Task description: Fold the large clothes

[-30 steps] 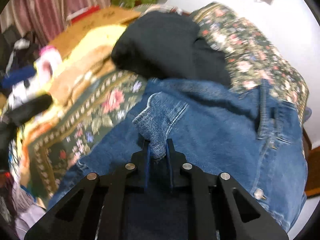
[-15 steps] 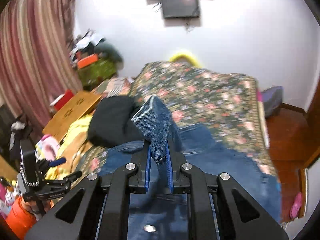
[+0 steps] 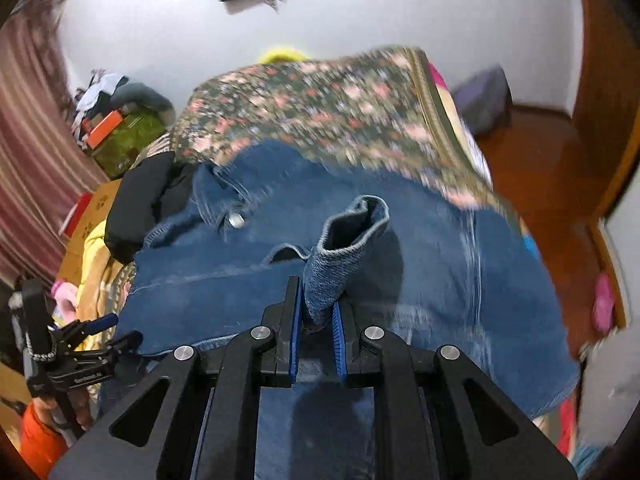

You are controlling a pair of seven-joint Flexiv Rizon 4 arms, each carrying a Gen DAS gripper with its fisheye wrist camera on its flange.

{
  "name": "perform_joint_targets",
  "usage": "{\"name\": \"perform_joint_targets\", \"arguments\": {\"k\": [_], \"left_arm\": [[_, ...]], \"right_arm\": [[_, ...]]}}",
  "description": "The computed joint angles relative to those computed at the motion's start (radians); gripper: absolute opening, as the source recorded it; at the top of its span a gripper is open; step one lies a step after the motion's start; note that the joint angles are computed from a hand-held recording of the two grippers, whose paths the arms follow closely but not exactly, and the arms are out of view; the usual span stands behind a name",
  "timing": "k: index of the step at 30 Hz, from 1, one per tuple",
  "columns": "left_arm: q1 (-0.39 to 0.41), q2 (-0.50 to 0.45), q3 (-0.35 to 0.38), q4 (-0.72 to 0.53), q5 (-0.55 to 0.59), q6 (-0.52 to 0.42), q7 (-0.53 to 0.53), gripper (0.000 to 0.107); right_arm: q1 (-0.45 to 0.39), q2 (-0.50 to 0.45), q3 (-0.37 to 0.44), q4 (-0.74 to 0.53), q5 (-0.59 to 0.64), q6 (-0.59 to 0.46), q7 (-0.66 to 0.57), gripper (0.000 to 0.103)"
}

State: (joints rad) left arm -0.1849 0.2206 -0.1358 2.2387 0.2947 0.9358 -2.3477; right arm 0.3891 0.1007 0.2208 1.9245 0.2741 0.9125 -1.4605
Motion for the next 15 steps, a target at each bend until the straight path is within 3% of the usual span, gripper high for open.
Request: {"name": "perform_joint_targets", "arguments": {"k": [11,15], "left_arm": [[-0.002,-0.002,-0.006,-0.021,-0.002,-0.025,0.017,0.08],[0.001,-0.004,-0.029,-0.076,0.049,-0.041,0.014,0.08]], "right_arm": [[-0.024,0.069,-0.032,0.048,0.053,-0.055,-0.031,0.022],[-0.045,0.113,-0.033,0.08,0.014,-0.011,-0.015,0.022]]}}
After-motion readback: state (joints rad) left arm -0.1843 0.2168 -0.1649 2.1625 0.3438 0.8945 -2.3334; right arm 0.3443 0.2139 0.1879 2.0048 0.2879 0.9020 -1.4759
